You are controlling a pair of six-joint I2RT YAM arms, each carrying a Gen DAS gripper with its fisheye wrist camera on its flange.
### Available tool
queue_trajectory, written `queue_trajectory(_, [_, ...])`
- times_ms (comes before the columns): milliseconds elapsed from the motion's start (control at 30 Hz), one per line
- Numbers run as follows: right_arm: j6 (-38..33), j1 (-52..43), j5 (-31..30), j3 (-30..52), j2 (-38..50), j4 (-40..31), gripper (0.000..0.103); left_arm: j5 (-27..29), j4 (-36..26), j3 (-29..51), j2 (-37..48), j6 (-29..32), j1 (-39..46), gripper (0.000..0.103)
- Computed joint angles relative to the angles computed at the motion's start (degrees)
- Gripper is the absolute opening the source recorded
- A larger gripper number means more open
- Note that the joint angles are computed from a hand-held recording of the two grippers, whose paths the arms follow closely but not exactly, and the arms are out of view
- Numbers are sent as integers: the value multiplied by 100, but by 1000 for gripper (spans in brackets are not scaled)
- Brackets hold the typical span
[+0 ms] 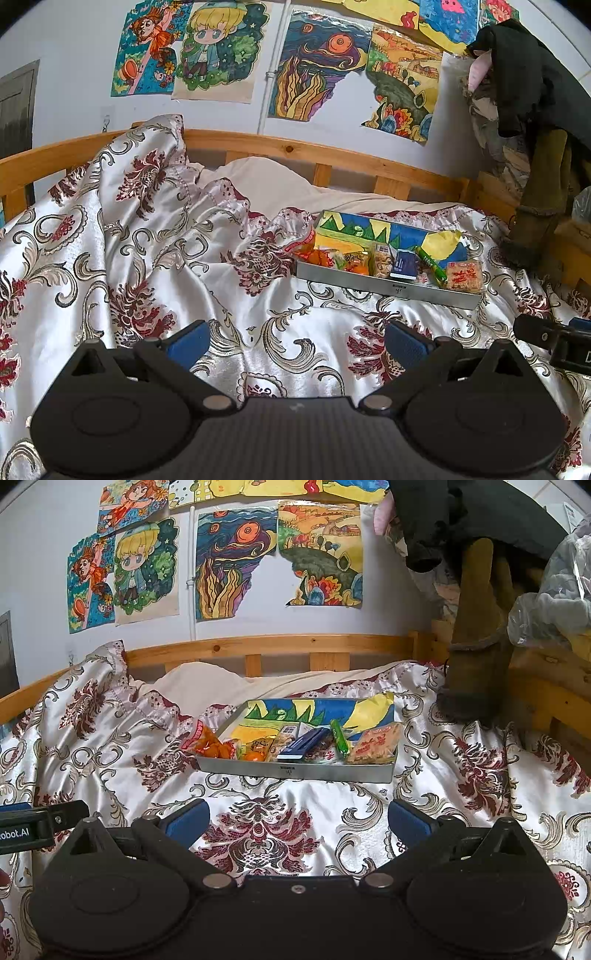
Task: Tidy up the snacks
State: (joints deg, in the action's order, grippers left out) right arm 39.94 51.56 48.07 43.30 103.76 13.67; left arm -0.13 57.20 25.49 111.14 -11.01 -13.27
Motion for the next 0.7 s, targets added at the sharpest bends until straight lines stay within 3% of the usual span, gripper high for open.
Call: queue_trajectory(700, [59, -11, -46, 16, 17, -53, 102, -2, 17, -29, -10, -56, -7, 103])
